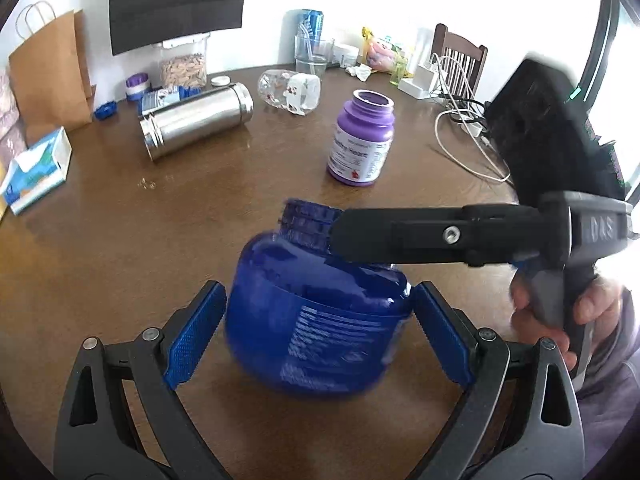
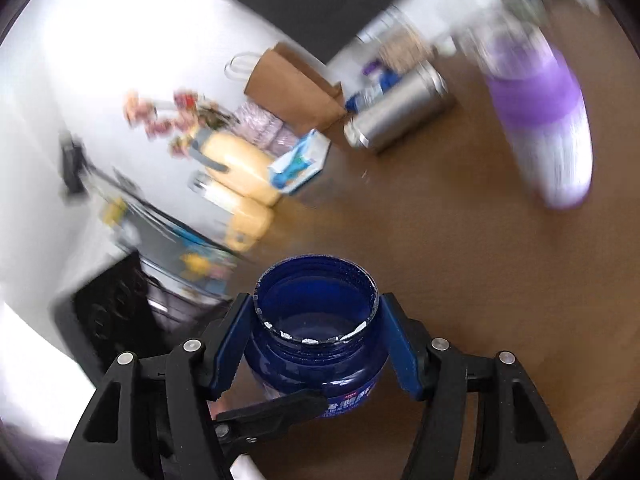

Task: Flip cup upright
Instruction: 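Lift and rotate the blue jar upright with the right gripper, then set the blue jar down beside the purple bottle and open the right gripper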

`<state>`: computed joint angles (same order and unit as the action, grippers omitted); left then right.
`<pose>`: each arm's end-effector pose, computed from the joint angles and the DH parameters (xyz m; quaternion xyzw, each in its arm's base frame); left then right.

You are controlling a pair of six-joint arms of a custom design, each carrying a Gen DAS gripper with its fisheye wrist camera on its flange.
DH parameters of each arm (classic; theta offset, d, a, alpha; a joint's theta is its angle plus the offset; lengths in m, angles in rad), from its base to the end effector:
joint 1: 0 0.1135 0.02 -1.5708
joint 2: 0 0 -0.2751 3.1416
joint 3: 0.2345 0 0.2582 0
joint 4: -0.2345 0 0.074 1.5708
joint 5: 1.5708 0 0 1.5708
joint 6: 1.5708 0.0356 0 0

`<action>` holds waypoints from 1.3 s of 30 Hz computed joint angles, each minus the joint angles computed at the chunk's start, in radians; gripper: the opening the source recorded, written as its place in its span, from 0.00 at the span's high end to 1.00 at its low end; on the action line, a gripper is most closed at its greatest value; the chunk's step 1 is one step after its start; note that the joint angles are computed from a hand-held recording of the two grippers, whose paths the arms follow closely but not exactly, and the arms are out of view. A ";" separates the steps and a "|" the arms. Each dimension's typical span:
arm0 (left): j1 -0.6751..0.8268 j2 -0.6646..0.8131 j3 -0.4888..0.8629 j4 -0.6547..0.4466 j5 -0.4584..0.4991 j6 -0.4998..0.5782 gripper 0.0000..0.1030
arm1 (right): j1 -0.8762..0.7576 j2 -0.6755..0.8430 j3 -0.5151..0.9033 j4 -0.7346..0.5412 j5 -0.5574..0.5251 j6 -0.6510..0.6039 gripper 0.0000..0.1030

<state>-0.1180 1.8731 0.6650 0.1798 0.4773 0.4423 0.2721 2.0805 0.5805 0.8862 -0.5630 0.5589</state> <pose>0.2976 -0.0518 0.0722 0.3197 0.8821 -0.1827 0.2937 0.3002 0.1035 0.0474 -0.0047 0.8623 0.4042 0.3052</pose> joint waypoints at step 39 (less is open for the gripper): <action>0.016 -0.181 -0.200 0.252 -0.310 -0.377 0.00 | 0.171 -0.353 -0.051 -0.331 0.703 -0.362 0.19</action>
<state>-0.1024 1.6918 0.4655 0.4314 0.1669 0.0655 0.4429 1.7275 0.5295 0.5556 0.1404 0.1969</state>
